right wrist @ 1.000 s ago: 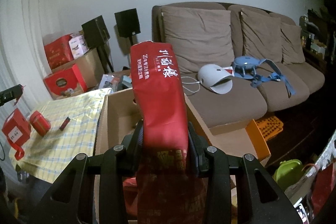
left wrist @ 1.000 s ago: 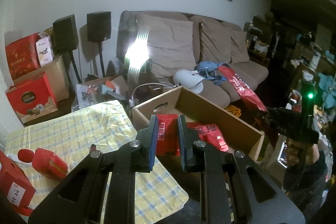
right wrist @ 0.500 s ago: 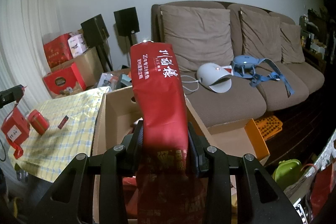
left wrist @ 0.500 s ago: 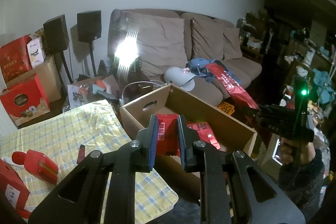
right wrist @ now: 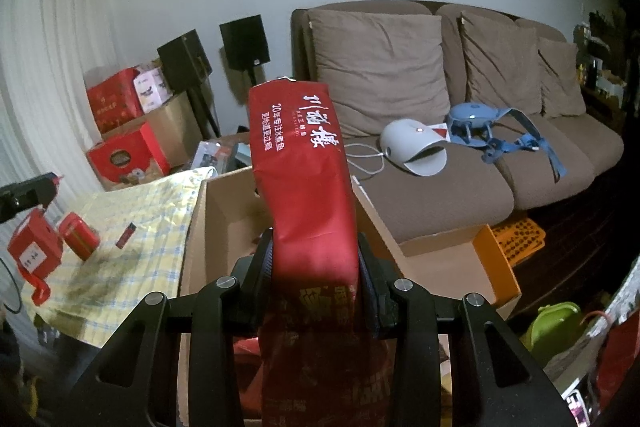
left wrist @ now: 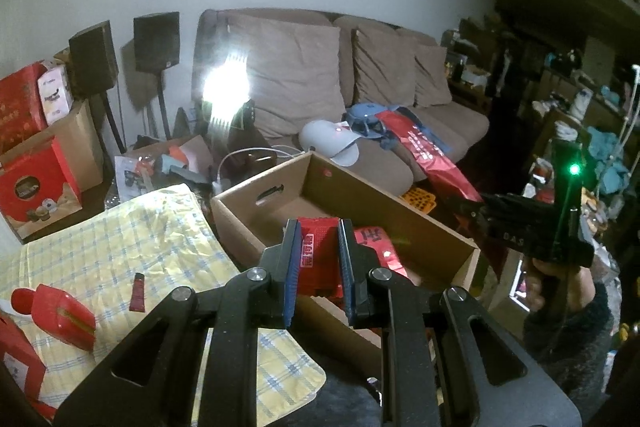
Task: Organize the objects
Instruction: 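Move both tools over the cardboard box above the red bags inside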
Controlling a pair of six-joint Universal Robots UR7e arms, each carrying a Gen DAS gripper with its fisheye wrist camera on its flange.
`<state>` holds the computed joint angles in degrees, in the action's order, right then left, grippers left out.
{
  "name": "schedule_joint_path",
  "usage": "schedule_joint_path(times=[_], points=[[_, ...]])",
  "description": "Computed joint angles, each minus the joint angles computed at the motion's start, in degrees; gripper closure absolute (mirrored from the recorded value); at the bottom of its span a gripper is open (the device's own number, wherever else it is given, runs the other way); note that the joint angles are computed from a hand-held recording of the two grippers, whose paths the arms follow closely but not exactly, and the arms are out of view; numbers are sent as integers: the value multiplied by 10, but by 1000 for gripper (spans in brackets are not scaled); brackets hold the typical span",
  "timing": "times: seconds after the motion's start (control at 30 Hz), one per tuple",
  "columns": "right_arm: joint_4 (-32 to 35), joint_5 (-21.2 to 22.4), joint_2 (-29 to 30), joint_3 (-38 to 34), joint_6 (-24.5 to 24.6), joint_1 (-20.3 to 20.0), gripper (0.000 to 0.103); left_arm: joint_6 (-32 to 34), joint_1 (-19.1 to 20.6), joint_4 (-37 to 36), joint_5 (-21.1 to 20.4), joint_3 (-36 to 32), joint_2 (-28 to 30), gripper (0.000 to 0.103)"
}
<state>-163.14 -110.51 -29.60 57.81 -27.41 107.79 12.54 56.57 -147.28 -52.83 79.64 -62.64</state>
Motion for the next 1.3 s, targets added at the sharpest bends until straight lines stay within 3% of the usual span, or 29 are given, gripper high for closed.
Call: schedule_joint_path(times=[0.37,0.8,1.3], points=[[6,-23,17,-19,-24,-1,65,-7,5,17,-18,-16,20,86],[23,-45,32,-39,-12,-2,65,-41,16,43,-47,-15,27,86],[56,-32,45,-54,-5,-3,65,-51,19,69,-78,-32,50,86]])
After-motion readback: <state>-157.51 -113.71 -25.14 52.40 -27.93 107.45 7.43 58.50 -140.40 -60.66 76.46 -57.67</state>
